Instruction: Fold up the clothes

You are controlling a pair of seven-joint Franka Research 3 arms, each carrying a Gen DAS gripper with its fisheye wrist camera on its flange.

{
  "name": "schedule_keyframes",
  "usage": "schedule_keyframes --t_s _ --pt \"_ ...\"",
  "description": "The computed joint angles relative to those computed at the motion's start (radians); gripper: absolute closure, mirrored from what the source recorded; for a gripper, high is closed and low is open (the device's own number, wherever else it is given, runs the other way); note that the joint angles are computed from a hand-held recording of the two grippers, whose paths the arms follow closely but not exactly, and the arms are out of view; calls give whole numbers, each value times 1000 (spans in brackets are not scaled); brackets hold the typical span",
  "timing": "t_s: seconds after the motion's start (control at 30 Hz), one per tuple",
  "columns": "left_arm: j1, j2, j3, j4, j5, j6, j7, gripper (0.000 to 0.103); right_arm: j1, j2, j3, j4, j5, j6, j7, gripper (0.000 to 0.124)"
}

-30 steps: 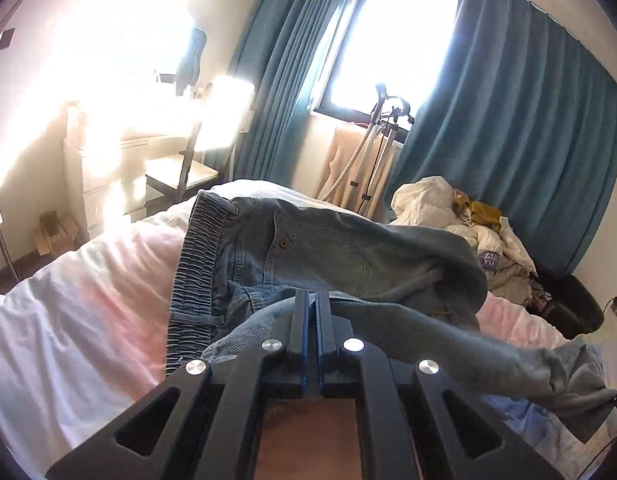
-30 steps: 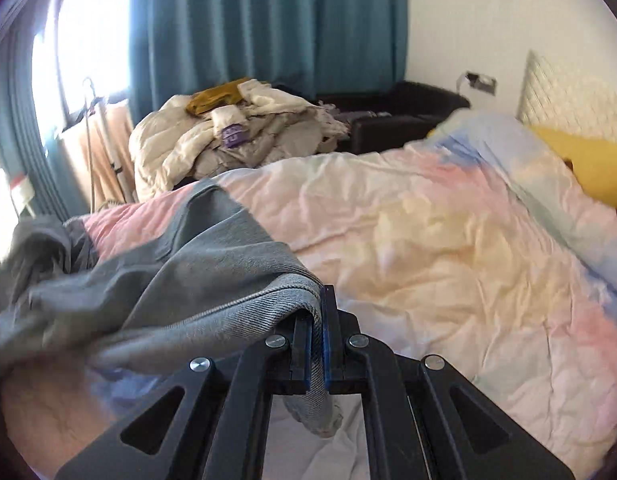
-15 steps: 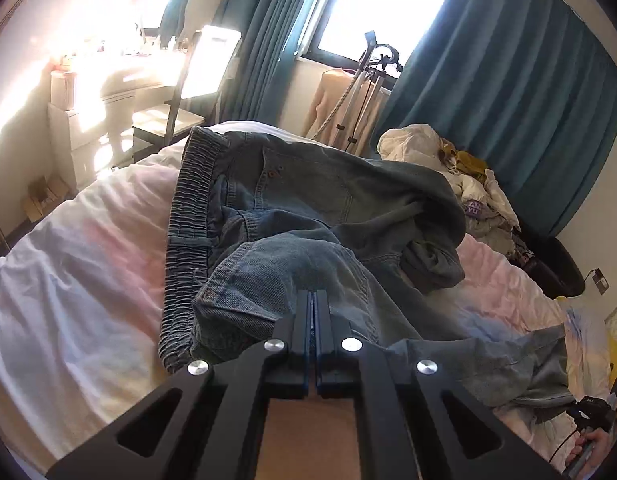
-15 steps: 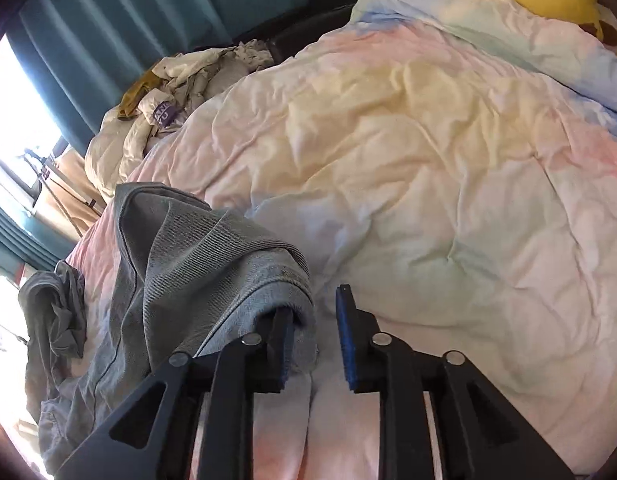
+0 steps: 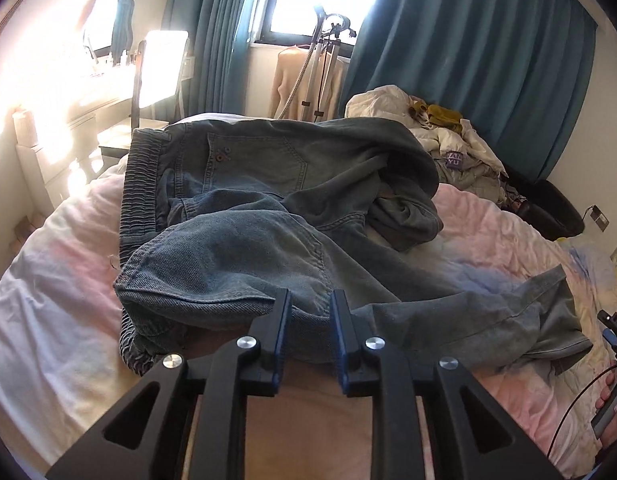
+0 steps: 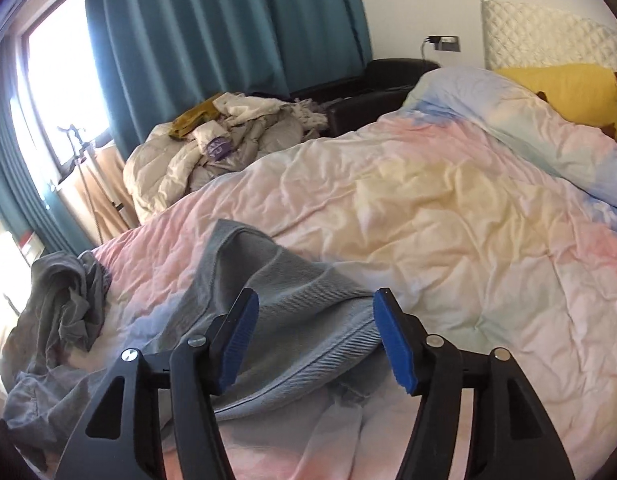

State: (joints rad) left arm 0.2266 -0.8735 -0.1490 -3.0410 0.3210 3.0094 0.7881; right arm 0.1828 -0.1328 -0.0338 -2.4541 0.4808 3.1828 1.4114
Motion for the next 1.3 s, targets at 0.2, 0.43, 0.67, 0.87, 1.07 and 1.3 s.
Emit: schedule_keyframes --t_s 0.2,0.43,0.67,0.87,1.07,1.3 --pt "42 68 -46 17 3 73 -23 56 78 112 10 170 132 -159 -126 55" --pt "51 212 -20 57 -4 147 -22 55 62 332 37 498 -129 -412 261 48" --pt "-50 325 119 72 -63 192 52 55 131 586 -85 853 -515 -790 783 55" --pt "-93 384 172 85 -98 244 100 55 103 645 -69 894 -532 -846 852 104" --pt "-168 396 254 85 -127 263 138 55 89 583 -51 812 -543 -710 842 113" --pt "-262 362 355 67 -152 281 163 55 63 420 14 711 -482 -449 666 116"
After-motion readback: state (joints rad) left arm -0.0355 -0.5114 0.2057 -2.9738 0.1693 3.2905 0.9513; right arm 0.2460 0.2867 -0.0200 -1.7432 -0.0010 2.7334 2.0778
